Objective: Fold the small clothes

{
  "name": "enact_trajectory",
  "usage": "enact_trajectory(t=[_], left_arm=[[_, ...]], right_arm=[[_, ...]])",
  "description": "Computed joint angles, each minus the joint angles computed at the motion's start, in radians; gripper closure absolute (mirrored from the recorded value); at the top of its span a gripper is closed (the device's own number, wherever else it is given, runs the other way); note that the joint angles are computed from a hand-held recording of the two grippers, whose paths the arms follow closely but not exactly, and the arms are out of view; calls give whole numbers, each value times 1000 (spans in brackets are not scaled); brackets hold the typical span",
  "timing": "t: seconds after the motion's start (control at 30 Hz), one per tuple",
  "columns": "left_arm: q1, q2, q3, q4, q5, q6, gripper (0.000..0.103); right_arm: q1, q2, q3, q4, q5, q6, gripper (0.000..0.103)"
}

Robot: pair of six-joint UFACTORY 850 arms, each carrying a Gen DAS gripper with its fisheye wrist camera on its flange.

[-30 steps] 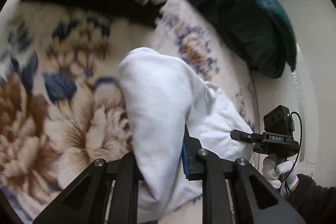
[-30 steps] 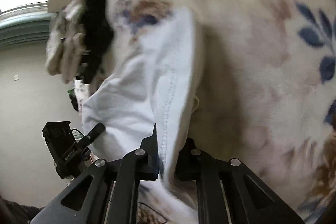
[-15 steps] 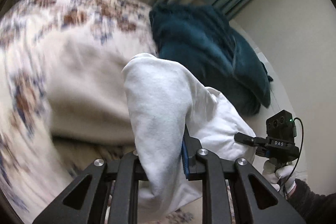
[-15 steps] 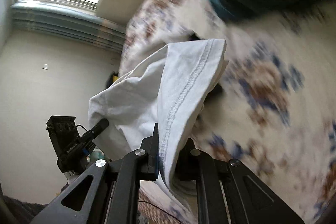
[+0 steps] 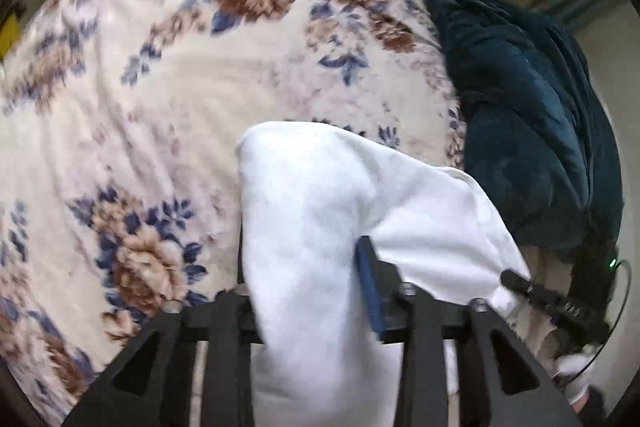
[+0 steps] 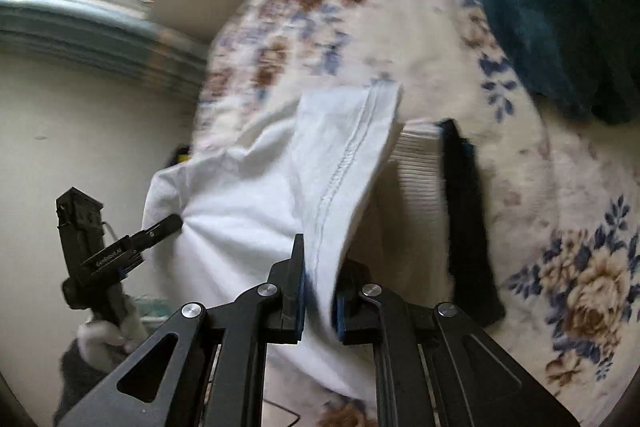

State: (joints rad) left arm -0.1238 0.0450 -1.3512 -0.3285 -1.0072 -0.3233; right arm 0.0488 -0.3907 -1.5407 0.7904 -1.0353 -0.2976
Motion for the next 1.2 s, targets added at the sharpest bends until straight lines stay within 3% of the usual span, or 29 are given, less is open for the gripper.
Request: enact_trajectory(t=[0.13,0.2,0.27,0.33,0.37,0.4,0.43,0.47,0.6,0.73,1.03,1.2], left_arm=[[22,10,11,-53,22,42,62],[10,32,6,-11,37,27,62],[-24,48,-16,112,26,-53,57],[-65,60,-34,257,13,-137,32],[-98,74,-36,345,5,-188,27],[-130,91,-33,417,-2,-237,15],[-163,106,-30,476,-17,-279,7],[-203,119,-31,536,-44,-328,6],[-378,167,-34,740,-207,-522,6],[-527,222,-49,790,-311,-640,6],[-844,215,-253,932,-615,-774,6],[-1099,161,-427,1041,-836,-876,6]], right_arm=[[-2,-23,5,-43,5,14,91],[7,-8,13,-123,33,34,84],[30,7,16,-259,72,86,84],[50,23,19,-380,90,151,76],[66,42,26,-475,104,217,49],[81,65,39,-547,122,267,15],[93,94,57,-604,143,305,5],[111,136,83,-672,166,351,1],[181,276,155,-890,177,517,1],[225,408,192,-957,133,620,0],[329,645,155,-1035,-49,729,0],[436,736,61,-1099,-186,765,0]])
